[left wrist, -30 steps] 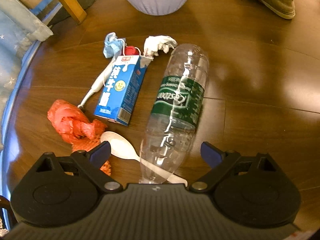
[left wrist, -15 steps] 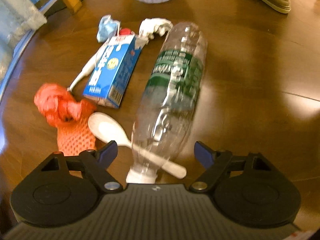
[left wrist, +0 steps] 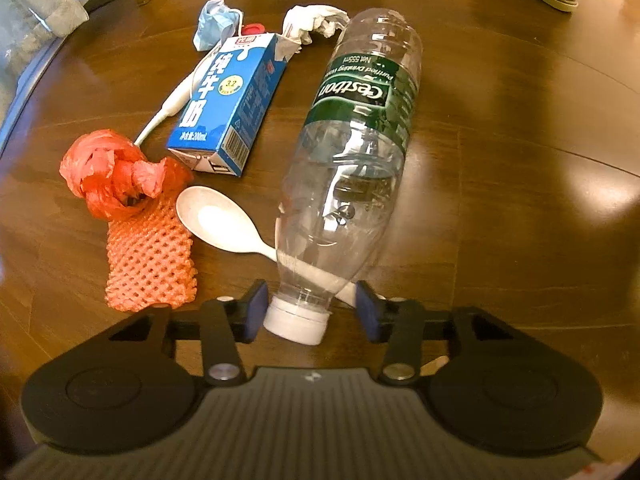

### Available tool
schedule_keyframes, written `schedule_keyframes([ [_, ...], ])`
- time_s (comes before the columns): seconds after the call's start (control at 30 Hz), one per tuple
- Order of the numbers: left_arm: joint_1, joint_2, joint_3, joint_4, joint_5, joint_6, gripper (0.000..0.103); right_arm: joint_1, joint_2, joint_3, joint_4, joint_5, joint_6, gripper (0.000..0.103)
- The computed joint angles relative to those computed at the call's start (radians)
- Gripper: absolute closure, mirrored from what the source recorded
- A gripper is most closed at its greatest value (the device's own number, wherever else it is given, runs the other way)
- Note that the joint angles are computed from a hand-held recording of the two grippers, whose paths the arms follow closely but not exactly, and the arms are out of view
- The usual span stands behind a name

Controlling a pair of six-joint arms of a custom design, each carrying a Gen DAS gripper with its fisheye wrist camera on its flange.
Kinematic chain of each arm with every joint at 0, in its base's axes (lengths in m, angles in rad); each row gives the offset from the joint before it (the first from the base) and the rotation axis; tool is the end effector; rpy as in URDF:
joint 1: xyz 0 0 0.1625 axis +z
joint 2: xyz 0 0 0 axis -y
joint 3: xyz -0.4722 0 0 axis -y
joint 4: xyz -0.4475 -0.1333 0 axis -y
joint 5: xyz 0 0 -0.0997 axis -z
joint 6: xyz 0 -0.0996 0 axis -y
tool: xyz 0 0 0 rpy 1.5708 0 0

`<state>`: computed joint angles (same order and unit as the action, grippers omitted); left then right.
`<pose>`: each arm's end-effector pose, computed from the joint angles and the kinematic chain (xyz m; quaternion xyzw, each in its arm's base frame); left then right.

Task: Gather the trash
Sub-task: 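Lower the left tool to the clear water bottle's cap end while right holds basket, then close the left gripper on the water bottle and lift it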

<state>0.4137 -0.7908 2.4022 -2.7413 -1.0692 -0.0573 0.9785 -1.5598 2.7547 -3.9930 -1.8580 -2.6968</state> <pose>-0.2630 -0.3134 -0.0705 0.5403 0.7776 0.0358 0.3197 -0.0764 -0.3017 0.2801 0.6619 -0.4726 -0.1587 0.5598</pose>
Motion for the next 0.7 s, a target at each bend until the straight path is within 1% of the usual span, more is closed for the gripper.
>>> schedule_keyframes([
  [0.2,-0.002,-0.001,-0.007,0.015,-0.012,0.013,0.070,0.002,-0.005,0.001,0.007,-0.003,0.011,0.094],
  [0.27,-0.009,0.001,-0.004,0.002,-0.017,0.022,0.071,0.001,-0.008,0.002,0.012,0.002,0.015,0.094],
  [0.43,-0.018,0.010,-0.016,0.036,-0.008,-0.004,0.071,0.001,-0.021,0.002,0.027,-0.003,0.024,0.094],
  [0.47,-0.020,0.013,-0.019,0.045,-0.002,-0.015,0.066,-0.001,-0.025,0.001,0.031,0.001,0.022,0.094],
  [0.5,-0.023,0.015,-0.020,0.049,0.009,-0.030,0.052,-0.003,-0.028,0.002,0.034,0.002,0.022,0.094],
  [0.57,-0.026,0.010,-0.011,0.015,0.013,-0.038,0.044,-0.003,-0.029,0.002,0.034,0.004,0.022,0.094],
  [0.7,-0.025,0.017,-0.028,-0.017,0.012,-0.021,0.041,-0.002,-0.037,0.004,0.041,0.002,0.029,0.094],
])
